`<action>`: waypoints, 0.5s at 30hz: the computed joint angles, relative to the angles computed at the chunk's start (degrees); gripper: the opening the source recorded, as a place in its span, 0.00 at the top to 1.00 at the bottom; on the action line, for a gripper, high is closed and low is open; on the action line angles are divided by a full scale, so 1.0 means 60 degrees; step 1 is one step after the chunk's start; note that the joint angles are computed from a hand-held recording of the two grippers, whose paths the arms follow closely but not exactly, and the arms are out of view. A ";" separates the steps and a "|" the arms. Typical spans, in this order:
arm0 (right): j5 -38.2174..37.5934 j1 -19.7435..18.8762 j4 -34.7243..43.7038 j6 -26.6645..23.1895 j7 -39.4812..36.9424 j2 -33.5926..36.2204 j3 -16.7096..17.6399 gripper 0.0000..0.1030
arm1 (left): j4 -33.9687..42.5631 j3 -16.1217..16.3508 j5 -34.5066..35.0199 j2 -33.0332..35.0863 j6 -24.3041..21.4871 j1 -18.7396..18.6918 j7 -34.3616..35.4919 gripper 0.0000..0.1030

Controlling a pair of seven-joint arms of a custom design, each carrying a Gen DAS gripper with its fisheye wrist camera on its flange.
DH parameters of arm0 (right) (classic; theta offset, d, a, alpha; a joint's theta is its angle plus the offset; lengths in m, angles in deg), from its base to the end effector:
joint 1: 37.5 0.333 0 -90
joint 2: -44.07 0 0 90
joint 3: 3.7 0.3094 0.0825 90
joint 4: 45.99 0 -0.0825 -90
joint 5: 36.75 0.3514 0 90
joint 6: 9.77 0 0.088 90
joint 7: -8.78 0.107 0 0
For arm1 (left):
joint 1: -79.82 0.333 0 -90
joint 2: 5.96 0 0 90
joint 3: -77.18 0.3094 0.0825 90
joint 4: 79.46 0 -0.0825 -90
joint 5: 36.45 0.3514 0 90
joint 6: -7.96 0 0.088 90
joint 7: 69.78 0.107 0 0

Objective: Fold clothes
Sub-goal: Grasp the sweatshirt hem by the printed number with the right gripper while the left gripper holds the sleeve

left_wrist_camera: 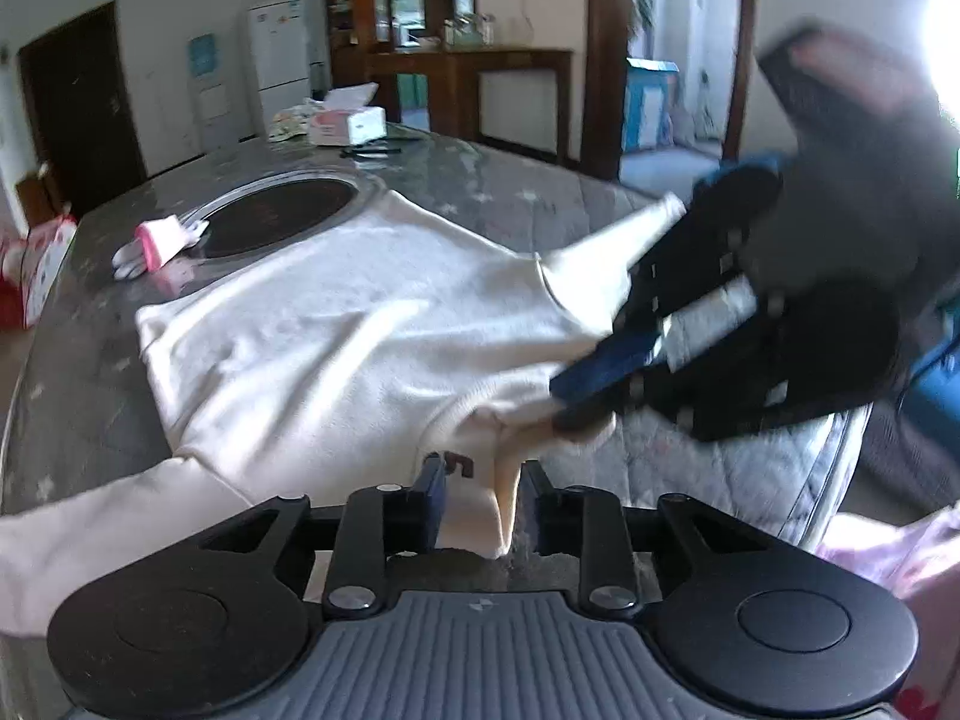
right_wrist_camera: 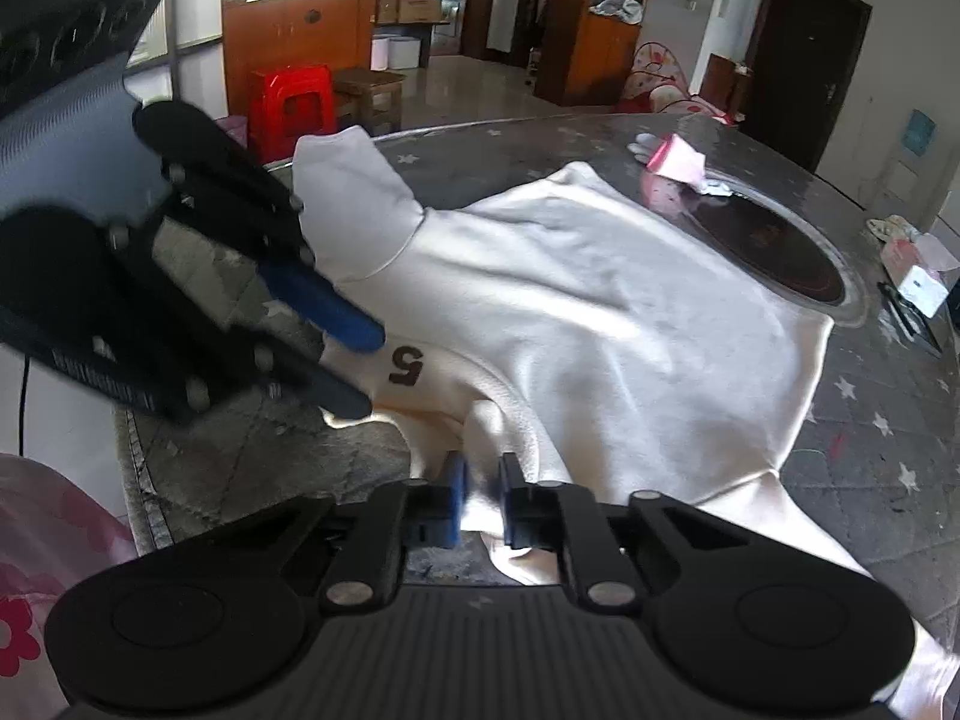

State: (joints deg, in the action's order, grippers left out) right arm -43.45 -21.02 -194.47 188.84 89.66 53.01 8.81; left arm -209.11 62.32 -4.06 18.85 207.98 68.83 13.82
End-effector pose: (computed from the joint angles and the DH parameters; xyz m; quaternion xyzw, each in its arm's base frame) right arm 0.4106 0.2426 0.3124 -0.8621 0.3625 -0.1925 0.2971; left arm 0.4742 -0.2920 0.2919 -0.3092 0.8659 -0.3570 0.1650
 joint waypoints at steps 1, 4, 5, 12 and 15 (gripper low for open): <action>0.0081 0.0058 -0.0071 0.0067 -0.0058 -0.0062 -0.0051 0.95 | -0.0060 0.0437 -0.0288 -0.0050 0.0070 -0.0486 0.0265 0.71; 0.0018 0.0048 -0.0198 0.0125 -0.0015 -0.0216 -0.0084 0.97 | -0.0226 0.1204 -0.1049 -0.0121 0.0243 -0.1353 0.1002 0.72; -0.0051 0.0023 -0.0227 0.0115 0.0042 -0.0263 -0.0083 0.97 | -0.0225 0.1152 -0.1079 -0.0110 0.0217 -0.1292 0.1092 0.78; -0.0481 0.0011 -0.0486 -0.0103 0.0281 -0.0636 -0.0191 0.97 | -0.0288 -0.0619 0.0209 -0.0098 0.0077 0.0850 0.0129 0.96; -0.0801 -0.0043 -0.0549 -0.0226 0.0426 -0.0739 -0.0199 0.96 | -0.0199 -0.1302 0.1056 -0.0040 -0.0132 0.1717 -0.0657 0.96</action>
State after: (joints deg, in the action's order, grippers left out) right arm -48.25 -21.27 -197.76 187.49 92.22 48.57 7.61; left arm -210.31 54.50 2.28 18.60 207.19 79.13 9.88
